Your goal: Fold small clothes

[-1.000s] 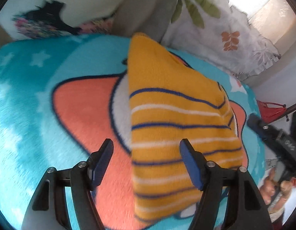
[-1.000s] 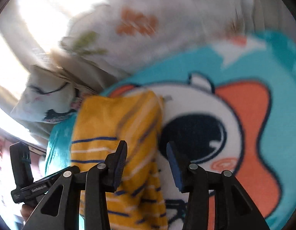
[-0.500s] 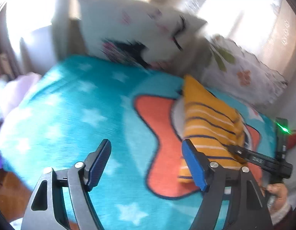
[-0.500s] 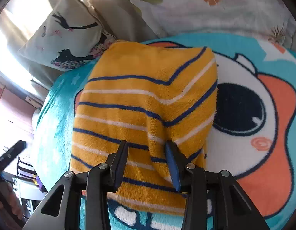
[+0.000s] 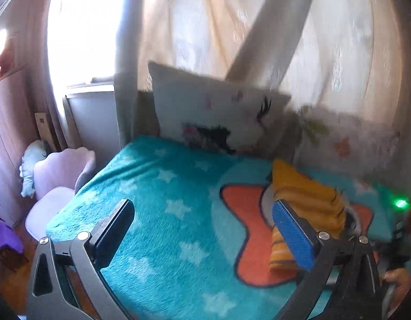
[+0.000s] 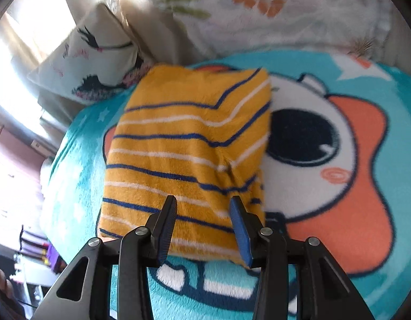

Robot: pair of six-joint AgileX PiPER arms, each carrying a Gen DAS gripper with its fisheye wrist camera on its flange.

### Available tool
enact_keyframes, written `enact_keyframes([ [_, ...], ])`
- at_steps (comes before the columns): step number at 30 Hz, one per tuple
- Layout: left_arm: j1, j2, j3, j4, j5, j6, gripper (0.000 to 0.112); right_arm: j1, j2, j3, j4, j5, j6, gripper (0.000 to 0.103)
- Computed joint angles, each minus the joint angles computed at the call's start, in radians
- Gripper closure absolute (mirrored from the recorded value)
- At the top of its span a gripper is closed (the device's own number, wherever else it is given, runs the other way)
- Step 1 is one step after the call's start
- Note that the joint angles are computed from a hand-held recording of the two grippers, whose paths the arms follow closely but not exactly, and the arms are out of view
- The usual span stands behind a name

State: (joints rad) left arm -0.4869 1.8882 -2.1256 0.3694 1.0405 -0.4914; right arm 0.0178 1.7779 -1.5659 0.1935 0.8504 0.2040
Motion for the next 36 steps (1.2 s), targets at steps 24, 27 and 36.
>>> enact_keyframes([
  [24, 0.306, -0.053, 0.156, -0.315, -0.258, 0.341, 0.009, 0.181, 0.183, -0.288, -0.227, 0.119, 0.386, 0.038],
  [27, 0.345, -0.021, 0.111, -0.444, -0.217, 0.440, 0.009, 0.129, 0.245, -0.305, -0.248, 0.250, 0.463, 0.040],
  [36, 0.317, 0.211, -0.179, -0.483, 0.119, 0.519, 0.009, 0.248, 0.079, -0.123, -0.430, 0.240, 0.661, 0.041],
])
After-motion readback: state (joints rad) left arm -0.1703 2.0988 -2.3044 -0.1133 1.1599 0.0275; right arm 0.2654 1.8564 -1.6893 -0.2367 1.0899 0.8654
